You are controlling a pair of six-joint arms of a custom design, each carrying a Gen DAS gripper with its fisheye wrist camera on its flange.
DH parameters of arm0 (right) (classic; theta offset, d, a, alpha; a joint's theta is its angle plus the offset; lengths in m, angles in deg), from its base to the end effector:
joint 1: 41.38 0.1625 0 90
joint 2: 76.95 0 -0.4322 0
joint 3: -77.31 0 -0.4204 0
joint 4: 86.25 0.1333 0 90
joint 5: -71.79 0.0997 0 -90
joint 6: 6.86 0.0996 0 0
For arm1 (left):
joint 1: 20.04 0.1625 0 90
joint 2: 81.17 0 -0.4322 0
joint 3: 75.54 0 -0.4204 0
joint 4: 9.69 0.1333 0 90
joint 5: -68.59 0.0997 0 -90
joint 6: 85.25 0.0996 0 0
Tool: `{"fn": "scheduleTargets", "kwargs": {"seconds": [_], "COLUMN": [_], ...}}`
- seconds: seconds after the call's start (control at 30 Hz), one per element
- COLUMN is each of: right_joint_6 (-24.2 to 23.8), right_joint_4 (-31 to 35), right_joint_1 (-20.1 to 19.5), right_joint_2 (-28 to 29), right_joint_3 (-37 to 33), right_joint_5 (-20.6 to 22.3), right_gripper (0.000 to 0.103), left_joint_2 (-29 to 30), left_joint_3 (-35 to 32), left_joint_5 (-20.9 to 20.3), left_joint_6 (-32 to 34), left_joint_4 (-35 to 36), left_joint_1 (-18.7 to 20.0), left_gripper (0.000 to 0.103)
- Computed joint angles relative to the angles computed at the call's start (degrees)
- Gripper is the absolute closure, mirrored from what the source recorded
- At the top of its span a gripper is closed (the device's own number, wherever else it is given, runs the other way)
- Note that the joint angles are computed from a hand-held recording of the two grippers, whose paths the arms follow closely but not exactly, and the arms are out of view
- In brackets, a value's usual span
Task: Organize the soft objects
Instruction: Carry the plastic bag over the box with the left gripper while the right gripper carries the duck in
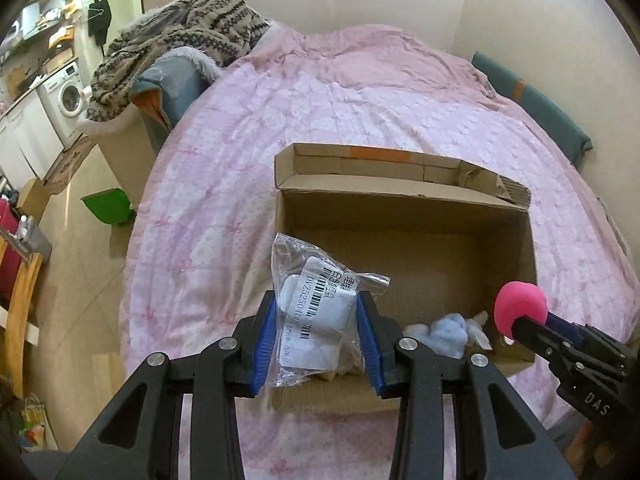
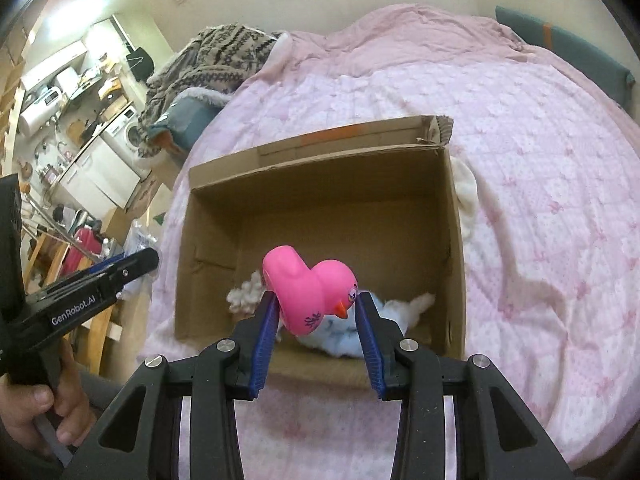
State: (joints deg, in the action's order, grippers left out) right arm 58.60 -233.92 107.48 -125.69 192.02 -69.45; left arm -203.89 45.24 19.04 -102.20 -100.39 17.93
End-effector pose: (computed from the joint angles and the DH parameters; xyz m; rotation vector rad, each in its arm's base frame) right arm 0.4960 -0.2347 0.0273 -0.0556 -2.4379 0.9509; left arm -0.1066 -0.3342 0.4692 0.7404 2.4138 -0.5747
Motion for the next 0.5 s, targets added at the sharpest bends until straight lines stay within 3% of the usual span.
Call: {"fn": "scheduleTargets", "kwargs": {"seconds": [0.2, 0.5], "right_joint_6": [-1.26, -4.2], "right_joint_4": [-5.44, -8.83], "right_joint_1": [-2.57, -5.29], "right_joint_2": [0.48, 1.96], "right_joint_3": [2.56, 3.82], "right_joint_5": [0.88, 4.37], "right_gripper": [0.061, 0.061], "left_joint_2": [1.67, 2.4], "left_joint_3": [4.05, 7.27], "left_joint_5": [-0.88, -2.1], "left_joint_6": [6.04, 9.58], "left_joint_4": [-7.99, -13.15], "left_joint_1": [4.4, 7.76], "left_gripper": [0.068, 0.068]}}
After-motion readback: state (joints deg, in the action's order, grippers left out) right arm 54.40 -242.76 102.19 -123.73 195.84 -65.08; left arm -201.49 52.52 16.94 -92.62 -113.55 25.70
